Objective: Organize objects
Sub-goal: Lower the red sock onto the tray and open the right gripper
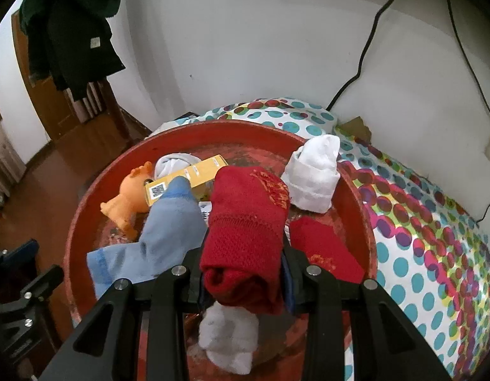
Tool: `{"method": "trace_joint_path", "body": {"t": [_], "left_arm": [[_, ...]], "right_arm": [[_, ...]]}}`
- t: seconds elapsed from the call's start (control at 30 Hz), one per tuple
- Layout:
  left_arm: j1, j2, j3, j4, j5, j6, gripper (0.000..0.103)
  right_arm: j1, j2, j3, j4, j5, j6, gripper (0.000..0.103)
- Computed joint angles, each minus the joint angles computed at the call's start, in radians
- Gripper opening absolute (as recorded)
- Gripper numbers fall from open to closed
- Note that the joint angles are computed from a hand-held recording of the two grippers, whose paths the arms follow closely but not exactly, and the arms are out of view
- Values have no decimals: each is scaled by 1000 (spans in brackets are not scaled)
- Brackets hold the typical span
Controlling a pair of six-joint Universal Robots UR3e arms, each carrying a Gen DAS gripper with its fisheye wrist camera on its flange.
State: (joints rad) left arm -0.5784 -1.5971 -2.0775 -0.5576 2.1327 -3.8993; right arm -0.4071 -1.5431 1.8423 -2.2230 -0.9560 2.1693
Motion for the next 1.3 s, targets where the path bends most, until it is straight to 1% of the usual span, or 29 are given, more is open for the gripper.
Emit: {"method": "trace_joint_path", "body": {"t": [0.2, 0.4, 0.77, 0.93, 1.07, 1.17, 1.23, 1.3], "left_arm": [[27, -19, 28, 6, -45, 24, 59], [39, -57, 79, -3, -50, 52, 59], [67, -108, 159, -43, -46, 74, 59], [63, -126, 184, -69, -26, 68, 59], [68, -129, 185, -74, -30, 64, 59], [69, -131, 189, -80, -34, 61, 59], [70, -133, 191, -80, -34, 64, 59], [68, -135, 195, -83, -30, 65, 59]], "right_arm": [[31, 37, -20, -51, -33, 67, 34], [50, 89, -78, -35, -51, 133, 34], [51, 94, -77, -36, -60, 147, 38], [56, 85, -64, -46, -67, 161, 42], [56, 82, -58, -49, -66, 165, 46], [57, 74, -46, -60, -69, 166, 52], [54, 69, -39, -63, -68, 164, 59], [52, 60, -29, -69, -68, 162, 62]]}}
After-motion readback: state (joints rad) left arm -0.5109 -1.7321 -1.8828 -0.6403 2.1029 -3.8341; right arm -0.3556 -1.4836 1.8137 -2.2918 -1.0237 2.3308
